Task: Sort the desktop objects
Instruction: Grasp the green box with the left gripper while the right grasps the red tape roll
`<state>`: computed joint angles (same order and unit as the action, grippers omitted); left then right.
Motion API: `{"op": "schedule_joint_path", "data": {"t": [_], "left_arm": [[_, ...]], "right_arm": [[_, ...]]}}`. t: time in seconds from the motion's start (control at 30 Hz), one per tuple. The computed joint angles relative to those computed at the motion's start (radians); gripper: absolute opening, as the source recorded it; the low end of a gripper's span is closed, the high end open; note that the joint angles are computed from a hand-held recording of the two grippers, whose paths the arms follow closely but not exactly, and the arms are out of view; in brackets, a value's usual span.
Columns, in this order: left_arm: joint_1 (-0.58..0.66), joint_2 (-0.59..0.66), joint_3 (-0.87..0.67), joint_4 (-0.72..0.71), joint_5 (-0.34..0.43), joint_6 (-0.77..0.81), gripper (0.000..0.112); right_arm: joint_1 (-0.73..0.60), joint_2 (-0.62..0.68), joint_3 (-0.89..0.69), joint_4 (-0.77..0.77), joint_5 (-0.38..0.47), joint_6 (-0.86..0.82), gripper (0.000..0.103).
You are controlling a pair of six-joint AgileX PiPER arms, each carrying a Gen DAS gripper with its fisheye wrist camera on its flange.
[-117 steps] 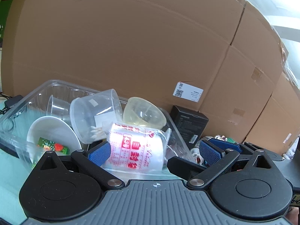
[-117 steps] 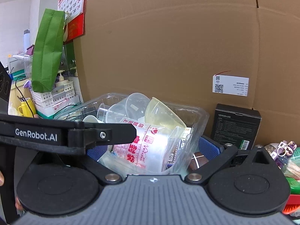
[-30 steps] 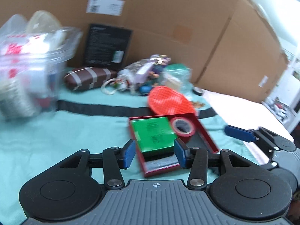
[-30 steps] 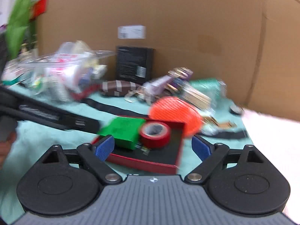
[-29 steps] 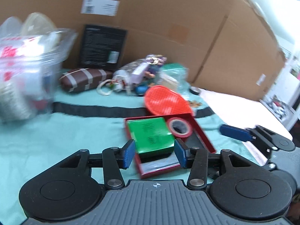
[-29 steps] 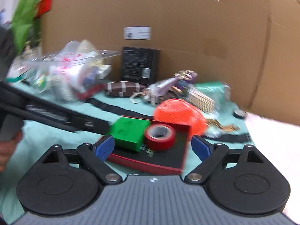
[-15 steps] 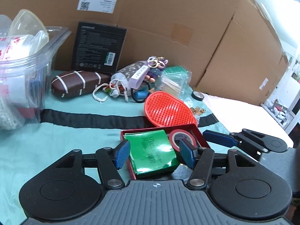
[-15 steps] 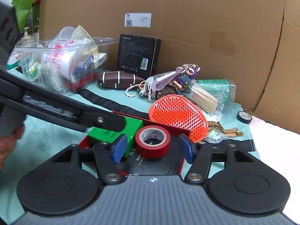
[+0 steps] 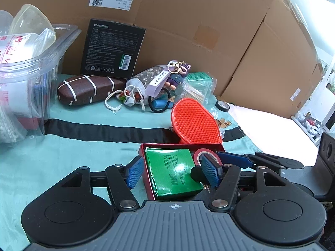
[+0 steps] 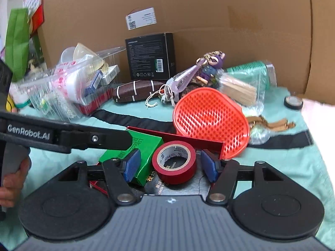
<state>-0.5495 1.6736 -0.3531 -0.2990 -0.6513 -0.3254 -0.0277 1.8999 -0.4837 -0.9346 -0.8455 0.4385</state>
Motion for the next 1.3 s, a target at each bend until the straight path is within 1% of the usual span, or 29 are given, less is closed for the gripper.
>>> {"op": "schedule_joint_path", "data": {"t": [0.03,0.07,0.1,0.13,0.17,0.2,0.23,0.3,0.37,0.5,0.57,0.67,0.73,0.77,0.83,0.9,0.97,1.03,1.07,1.13,1.17,1.3], "left_arm": [[-0.004,-0.003,0.002,-0.009,0.000,0.004,0.075],[-0.008,-0.008,0.004,-0.016,0.001,0.007,0.075],[-0.011,-0.013,0.007,-0.020,0.003,0.011,0.075],[-0.018,-0.021,0.011,-0.033,0.004,0.022,0.075],[-0.028,-0.026,0.015,-0.053,0.003,0.037,0.075],[-0.037,-0.032,0.019,-0.072,0.003,0.050,0.075],[-0.044,-0.036,0.023,-0.079,0.001,0.055,0.076],[-0.057,-0.037,0.026,-0.082,-0.002,0.061,0.076],[-0.072,-0.032,0.024,-0.103,-0.006,0.075,0.076],[-0.101,-0.038,0.036,-0.132,-0.014,0.084,0.076],[-0.118,-0.045,0.044,-0.169,-0.016,0.106,0.076],[-0.110,-0.048,0.049,-0.166,-0.007,0.095,0.077],[-0.111,-0.043,0.045,-0.172,-0.004,0.099,0.077],[-0.116,-0.040,0.045,-0.179,-0.008,0.103,0.077],[-0.123,-0.040,0.044,-0.182,-0.009,0.112,0.077],[-0.142,-0.033,0.036,-0.233,-0.012,0.152,0.080],[-0.156,-0.018,0.028,-0.277,-0.024,0.176,0.083],[-0.151,-0.008,0.023,-0.269,-0.024,0.162,0.084],[-0.149,-0.004,0.020,-0.270,-0.019,0.163,0.084],[-0.154,0.003,0.016,-0.283,-0.023,0.175,0.085],[-0.154,0.005,0.014,-0.280,-0.021,0.177,0.085],[-0.151,0.009,-0.005,-0.280,-0.005,0.203,0.085]], "right_arm": [[-0.010,0.006,-0.013,-0.039,0.001,0.034,0.067],[-0.019,0.008,-0.026,-0.087,0.006,0.079,0.063],[-0.024,0.003,-0.023,-0.094,0.007,0.090,0.059],[-0.031,-0.004,-0.014,-0.087,0.002,0.084,0.046],[-0.043,-0.018,-0.003,-0.086,-0.001,0.093,0.022],[-0.059,-0.033,0.007,-0.090,0.001,0.107,0.013],[-0.083,-0.041,0.011,-0.120,-0.011,0.128,0.010],[-0.096,-0.065,0.033,-0.117,-0.008,0.102,0.010],[-0.076,-0.081,0.054,-0.058,0.001,0.037,0.010],[-0.038,-0.076,0.051,-0.003,0.023,-0.006,0.014],[-0.009,-0.075,0.057,0.047,0.043,-0.056,0.028],[0.011,-0.060,0.046,0.041,0.069,-0.059,0.031],[0.027,-0.048,0.048,0.065,0.071,-0.073,0.031],[0.016,-0.049,0.043,0.032,0.066,-0.032,0.019],[-0.004,-0.069,0.075,0.047,0.019,-0.034,0.013],[-0.018,-0.115,0.120,0.105,-0.013,-0.076,0.013],[-0.053,-0.155,0.148,0.103,-0.040,-0.085,0.013],[-0.085,-0.179,0.157,0.089,-0.039,-0.081,0.013],[-0.089,-0.183,0.165,0.113,-0.033,-0.105,0.013],[-0.081,-0.174,0.171,0.188,-0.006,-0.158,0.013],[-0.087,-0.160,0.167,0.201,0.002,-0.161,0.013],[-0.114,-0.100,0.156,0.198,0.006,-0.151,0.012]]}}
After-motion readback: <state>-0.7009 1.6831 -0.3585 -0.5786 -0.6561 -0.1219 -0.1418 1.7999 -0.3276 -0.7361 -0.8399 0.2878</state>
